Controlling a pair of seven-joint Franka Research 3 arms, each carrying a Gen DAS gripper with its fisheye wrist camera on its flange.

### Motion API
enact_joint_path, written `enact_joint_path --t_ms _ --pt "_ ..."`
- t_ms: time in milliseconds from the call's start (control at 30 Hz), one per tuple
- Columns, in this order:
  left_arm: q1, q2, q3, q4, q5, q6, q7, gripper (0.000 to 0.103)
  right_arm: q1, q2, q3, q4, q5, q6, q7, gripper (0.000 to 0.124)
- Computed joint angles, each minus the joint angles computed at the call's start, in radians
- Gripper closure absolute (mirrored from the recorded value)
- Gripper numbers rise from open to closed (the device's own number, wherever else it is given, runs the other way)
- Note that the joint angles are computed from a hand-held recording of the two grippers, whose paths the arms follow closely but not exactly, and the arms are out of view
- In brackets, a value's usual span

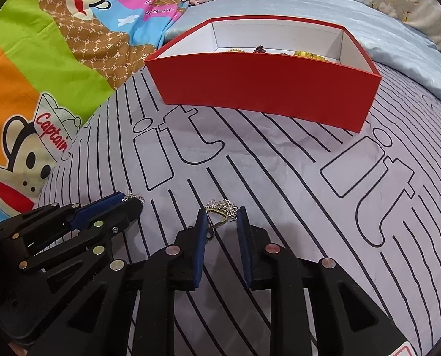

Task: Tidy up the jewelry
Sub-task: 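Grasp one silver chain with the left tool while the right tool grasps another silver chain, then lift both silver chains and carry them into the red box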

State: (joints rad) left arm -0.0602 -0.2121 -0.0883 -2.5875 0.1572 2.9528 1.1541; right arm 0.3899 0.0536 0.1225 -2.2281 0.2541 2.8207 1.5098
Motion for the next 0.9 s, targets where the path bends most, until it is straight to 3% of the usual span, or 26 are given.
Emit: enact_joint_path --t_ms 200,533,733,900 --pt "0.003 0.003 -0.003 0.002 0.005 -0.002 -0.002 0.088 0.013 0.01 -0.01 0.003 -0.109 0.023 0.065 0.105" --pt "-0.03 0.005 0.022 0.013 -0.068 -0.02 0.046 0.089 -0.007 -0.011 -0.007 -0.01 -0.024 0.01 0.027 0.12" --pt "-0.04 0.004 0.024 0.019 -0.109 -0.035 0.077 0.09 -0.018 -0.036 -0.009 -0.024 0.015 0.015 0.013 0.12" --pt "-0.054 -0.006 0.033 0.021 -0.146 -0.036 0.106 0.099 -0.028 -0.066 -0.014 -0.039 0.04 0.026 0.003 0.12"
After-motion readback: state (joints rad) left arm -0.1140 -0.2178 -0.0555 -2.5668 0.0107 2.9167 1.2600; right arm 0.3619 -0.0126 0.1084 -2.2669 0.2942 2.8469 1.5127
